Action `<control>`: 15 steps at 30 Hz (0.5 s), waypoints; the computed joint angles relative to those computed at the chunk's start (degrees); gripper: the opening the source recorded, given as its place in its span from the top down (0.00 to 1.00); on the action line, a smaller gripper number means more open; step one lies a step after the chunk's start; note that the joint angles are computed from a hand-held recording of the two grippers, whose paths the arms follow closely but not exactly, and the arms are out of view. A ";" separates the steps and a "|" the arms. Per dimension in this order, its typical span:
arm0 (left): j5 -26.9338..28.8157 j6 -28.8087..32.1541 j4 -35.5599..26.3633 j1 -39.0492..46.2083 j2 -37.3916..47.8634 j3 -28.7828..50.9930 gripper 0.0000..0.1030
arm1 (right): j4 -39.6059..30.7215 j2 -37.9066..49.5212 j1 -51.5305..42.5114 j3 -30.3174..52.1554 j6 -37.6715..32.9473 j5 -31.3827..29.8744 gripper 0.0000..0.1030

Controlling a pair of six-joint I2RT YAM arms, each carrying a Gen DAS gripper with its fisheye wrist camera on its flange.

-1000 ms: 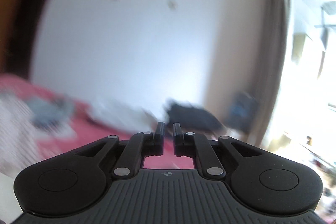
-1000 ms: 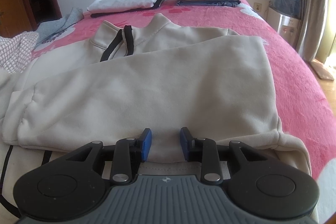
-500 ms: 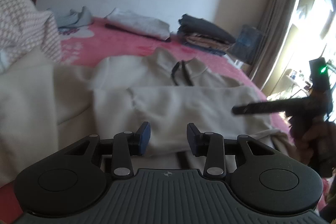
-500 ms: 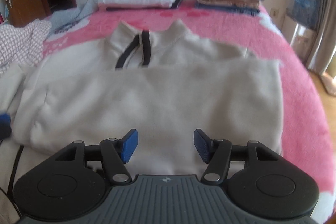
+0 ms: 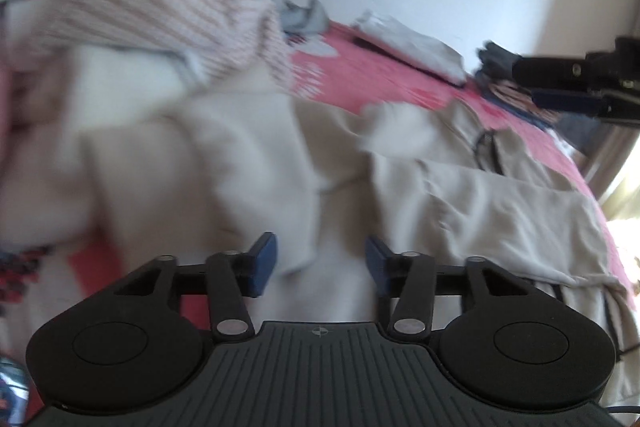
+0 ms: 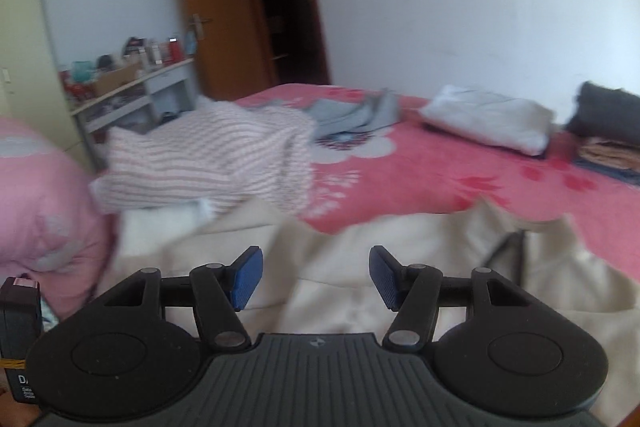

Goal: Fold clothes

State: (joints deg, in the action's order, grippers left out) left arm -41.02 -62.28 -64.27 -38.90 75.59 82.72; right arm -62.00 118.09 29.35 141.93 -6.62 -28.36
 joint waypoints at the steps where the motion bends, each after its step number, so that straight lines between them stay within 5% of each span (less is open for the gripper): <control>1: -1.81 -1.77 -1.97 -0.36 -0.94 -0.40 0.37 | -0.95 1.09 0.90 1.46 0.23 -0.51 0.40; 5: -4.15 -5.84 -6.69 1.32 -3.68 -2.58 0.27 | -1.02 1.92 3.73 0.83 1.15 -0.98 0.40; 8: -0.56 -6.36 -5.71 5.54 -5.36 -5.08 0.23 | -0.64 1.35 4.78 -1.62 1.87 -1.16 0.40; 15: 7.80 -6.41 5.22 15.22 -12.23 -15.49 0.21 | -1.36 -1.38 4.81 -7.89 1.83 -0.84 0.40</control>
State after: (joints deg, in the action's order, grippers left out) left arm -33.21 -68.69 -59.05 -23.68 63.35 67.23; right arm -63.36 116.70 34.16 134.04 -4.79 -29.20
